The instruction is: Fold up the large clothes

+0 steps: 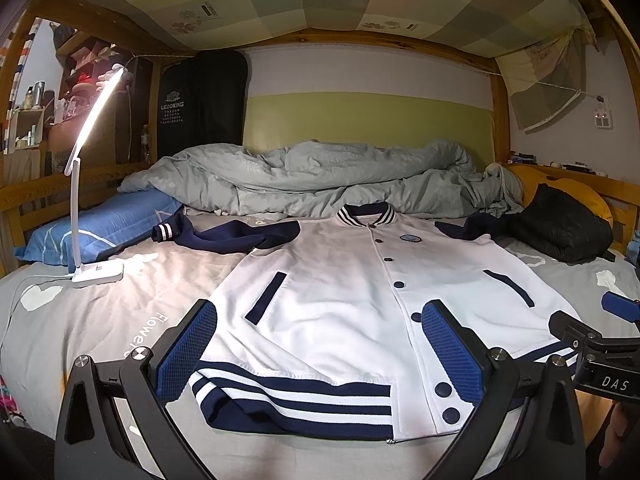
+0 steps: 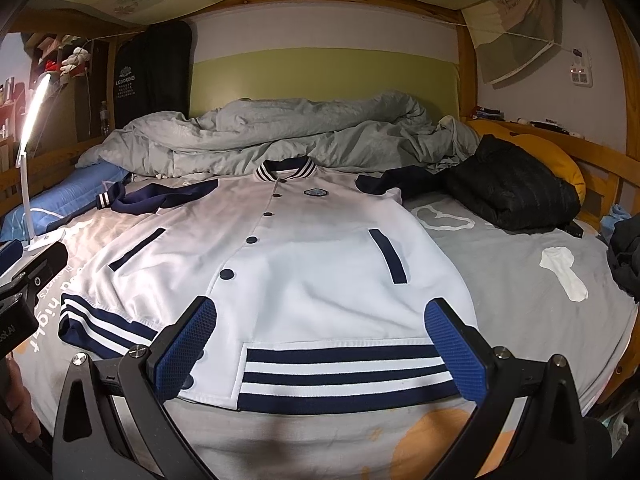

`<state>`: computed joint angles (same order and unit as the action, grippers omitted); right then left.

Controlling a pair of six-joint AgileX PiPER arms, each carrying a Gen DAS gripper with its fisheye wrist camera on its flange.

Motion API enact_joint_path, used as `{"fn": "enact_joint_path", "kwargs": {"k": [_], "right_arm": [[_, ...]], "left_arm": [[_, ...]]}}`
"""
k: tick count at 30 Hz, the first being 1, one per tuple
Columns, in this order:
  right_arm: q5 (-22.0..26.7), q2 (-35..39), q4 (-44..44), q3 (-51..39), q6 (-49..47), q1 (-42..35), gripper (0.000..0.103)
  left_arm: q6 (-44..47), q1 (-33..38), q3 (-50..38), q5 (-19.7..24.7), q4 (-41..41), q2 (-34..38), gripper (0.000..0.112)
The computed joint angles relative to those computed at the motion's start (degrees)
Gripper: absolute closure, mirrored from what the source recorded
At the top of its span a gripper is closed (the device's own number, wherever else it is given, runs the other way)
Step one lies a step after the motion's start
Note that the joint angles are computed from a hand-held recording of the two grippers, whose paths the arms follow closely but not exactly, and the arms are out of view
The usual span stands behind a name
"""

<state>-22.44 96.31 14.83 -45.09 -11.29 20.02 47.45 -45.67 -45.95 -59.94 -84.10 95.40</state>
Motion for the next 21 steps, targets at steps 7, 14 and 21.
{"fn": "enact_joint_path", "kwargs": {"k": [7,14,21], "right_arm": [[-0.13,0.09,0.04,0.04,-0.03,-0.06,0.000],[-0.47,0.21,0.19,0.22,-0.21,0.05,0.000],[-0.87,0.10,0.18,0.48,-0.21,0.08,0.000]], "left_arm": [[0.10,0.04,0.00,-0.05,-0.03,-0.02,0.009],[0.01,0.13,0.22,0.11,0.13,-0.19,0.009],[-0.63,-0.05,0.90,-0.52,0.67,-0.54,0.009]]}}
